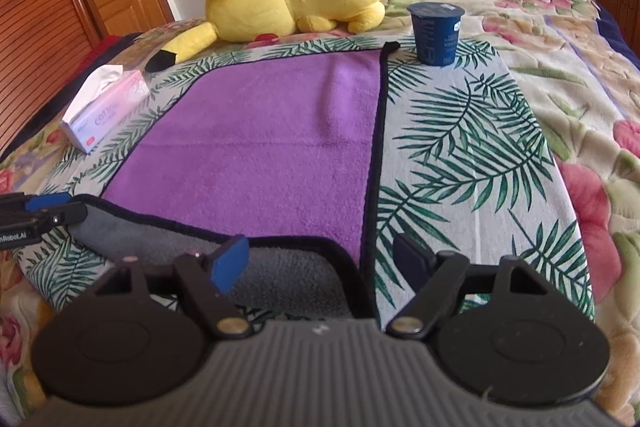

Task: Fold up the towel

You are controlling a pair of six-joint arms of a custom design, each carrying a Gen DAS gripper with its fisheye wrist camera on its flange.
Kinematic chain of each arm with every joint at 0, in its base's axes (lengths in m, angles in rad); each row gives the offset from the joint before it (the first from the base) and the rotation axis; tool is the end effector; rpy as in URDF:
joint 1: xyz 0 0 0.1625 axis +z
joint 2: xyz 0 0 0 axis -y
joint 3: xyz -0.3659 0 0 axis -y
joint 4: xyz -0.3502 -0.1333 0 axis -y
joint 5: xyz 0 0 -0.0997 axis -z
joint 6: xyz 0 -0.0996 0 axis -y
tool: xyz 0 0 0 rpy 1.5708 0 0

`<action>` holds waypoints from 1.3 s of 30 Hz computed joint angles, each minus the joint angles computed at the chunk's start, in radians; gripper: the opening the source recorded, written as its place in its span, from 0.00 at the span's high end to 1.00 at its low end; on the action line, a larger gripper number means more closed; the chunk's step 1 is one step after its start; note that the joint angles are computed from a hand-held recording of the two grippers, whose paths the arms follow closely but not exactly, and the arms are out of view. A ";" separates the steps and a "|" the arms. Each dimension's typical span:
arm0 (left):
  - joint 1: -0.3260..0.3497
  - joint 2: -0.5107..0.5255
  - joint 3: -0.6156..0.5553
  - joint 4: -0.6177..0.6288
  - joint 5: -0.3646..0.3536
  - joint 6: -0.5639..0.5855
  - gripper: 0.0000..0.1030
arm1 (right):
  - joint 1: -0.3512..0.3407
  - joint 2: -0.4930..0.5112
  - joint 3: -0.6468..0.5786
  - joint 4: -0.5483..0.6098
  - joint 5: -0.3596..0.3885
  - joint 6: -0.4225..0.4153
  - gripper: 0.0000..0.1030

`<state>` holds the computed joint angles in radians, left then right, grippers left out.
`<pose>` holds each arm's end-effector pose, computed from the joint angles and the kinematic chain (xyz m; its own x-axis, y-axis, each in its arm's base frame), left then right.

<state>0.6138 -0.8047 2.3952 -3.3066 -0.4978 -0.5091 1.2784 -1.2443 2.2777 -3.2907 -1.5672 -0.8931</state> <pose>-0.1608 -0.3834 0.0434 -0.7252 -0.0009 -0.6886 0.5215 0.6522 -0.5502 0.0021 -0.4569 0.1944 -0.7745 -0.3976 0.4920 -0.6067 0.6872 -0.3996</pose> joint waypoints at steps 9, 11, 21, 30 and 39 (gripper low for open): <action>0.000 0.003 0.001 -0.009 -0.015 0.009 0.87 | -0.002 -0.029 -0.017 0.089 -0.001 0.010 0.39; -0.002 0.004 0.001 -0.006 -0.014 0.008 0.89 | 0.001 -0.035 -0.020 0.103 -0.008 0.011 0.42; 0.000 0.009 0.000 -0.007 -0.018 0.016 0.96 | 0.007 -0.054 -0.034 0.158 -0.035 -0.004 0.55; -0.004 0.012 0.002 -0.012 -0.009 0.021 1.00 | 0.012 -0.053 -0.029 0.147 -0.053 -0.044 0.81; -0.006 0.008 0.003 -0.019 -0.011 0.023 1.00 | 0.007 -0.056 -0.020 0.128 -0.028 -0.064 0.95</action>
